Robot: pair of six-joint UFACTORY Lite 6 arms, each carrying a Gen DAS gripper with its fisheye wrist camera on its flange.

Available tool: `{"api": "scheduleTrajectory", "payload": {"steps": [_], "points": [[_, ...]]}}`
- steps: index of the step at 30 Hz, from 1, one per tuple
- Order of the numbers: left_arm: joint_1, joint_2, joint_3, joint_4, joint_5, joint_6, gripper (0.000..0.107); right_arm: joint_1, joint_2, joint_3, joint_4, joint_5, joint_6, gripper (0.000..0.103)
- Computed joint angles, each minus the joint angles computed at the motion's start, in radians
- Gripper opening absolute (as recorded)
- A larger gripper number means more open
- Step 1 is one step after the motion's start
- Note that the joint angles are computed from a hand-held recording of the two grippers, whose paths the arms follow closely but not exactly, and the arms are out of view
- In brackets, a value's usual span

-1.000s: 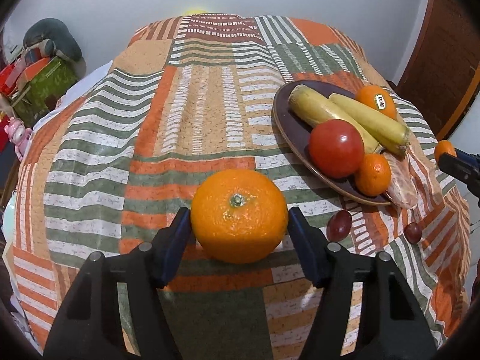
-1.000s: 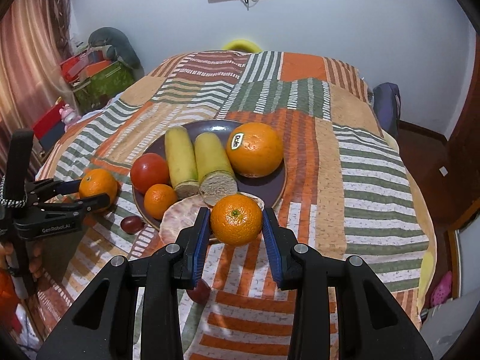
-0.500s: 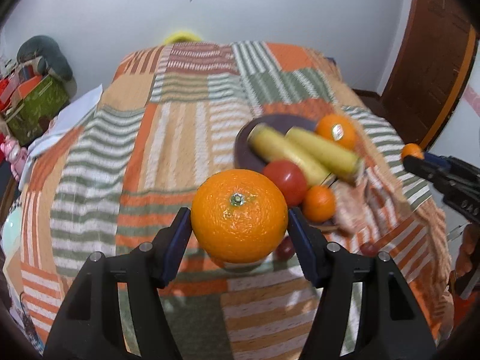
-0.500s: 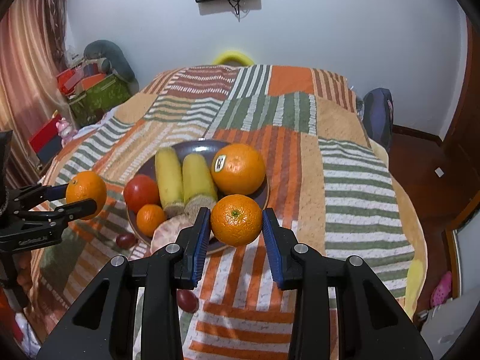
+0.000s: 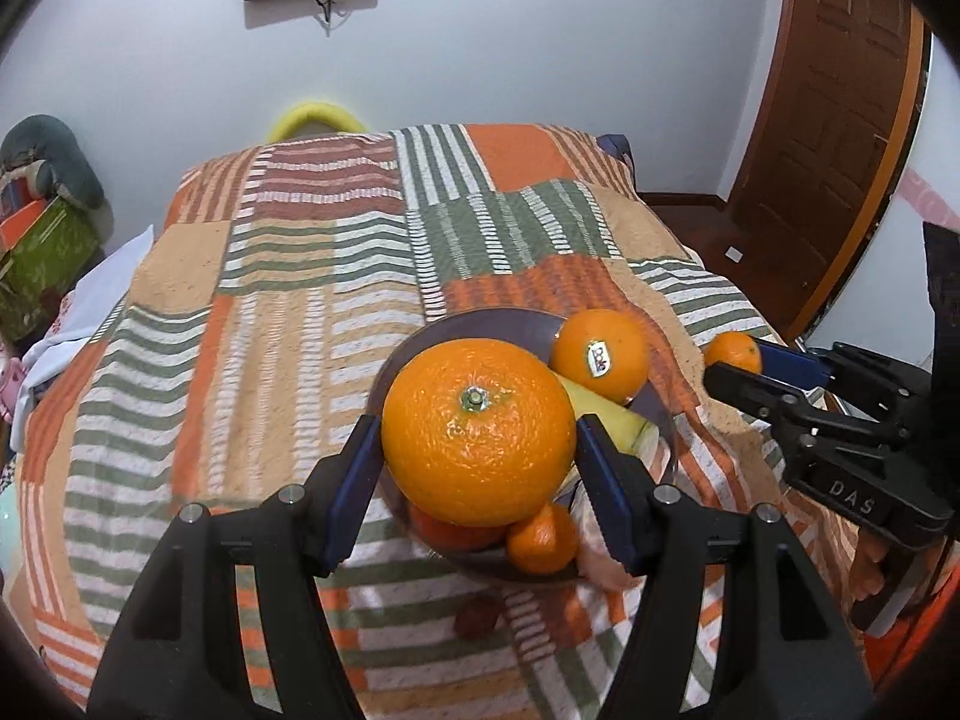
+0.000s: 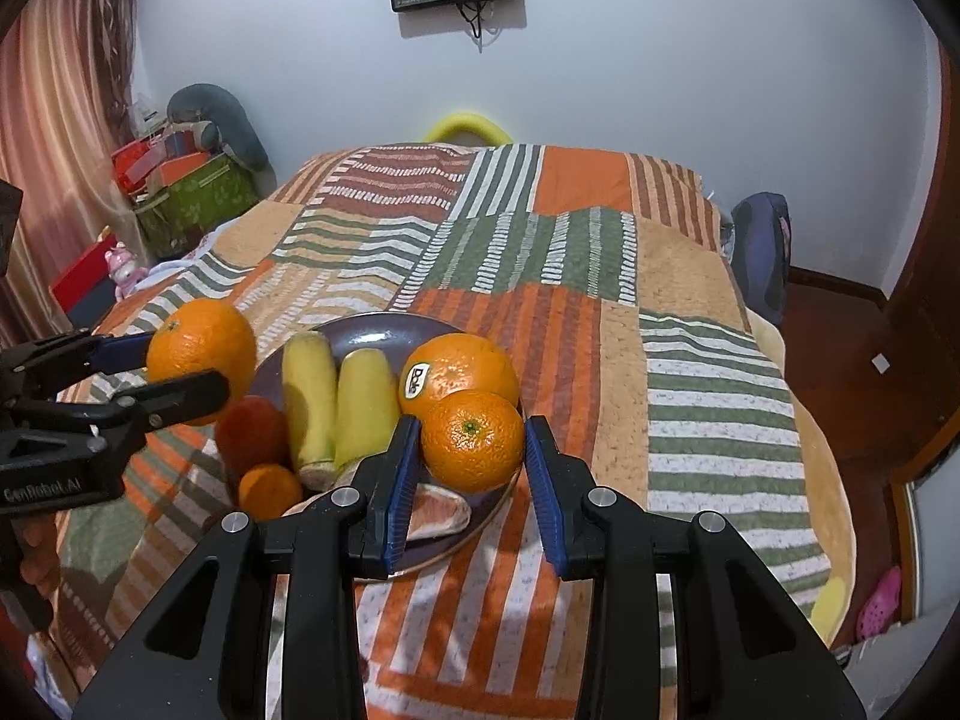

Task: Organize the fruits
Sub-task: 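Carry the large orange and small tangerine over the plate and lower them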

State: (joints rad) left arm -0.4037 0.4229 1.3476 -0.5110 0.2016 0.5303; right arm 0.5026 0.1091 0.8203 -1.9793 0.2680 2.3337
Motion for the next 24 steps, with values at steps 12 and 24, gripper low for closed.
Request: {"api": "scheduleTrajectory", "payload": {"steps": [12, 24], "points": [[-0.028, 0.211, 0.218, 0.104, 0.041, -0.092, 0.065, -0.046, 0.043, 0.027, -0.19, -0.024, 0.164, 0.032], [-0.016, 0.079, 0.085, 0.004, -0.04, 0.016, 0.069, -0.028, 0.07, 0.086, -0.095, -0.035, 0.061, 0.032]]}}
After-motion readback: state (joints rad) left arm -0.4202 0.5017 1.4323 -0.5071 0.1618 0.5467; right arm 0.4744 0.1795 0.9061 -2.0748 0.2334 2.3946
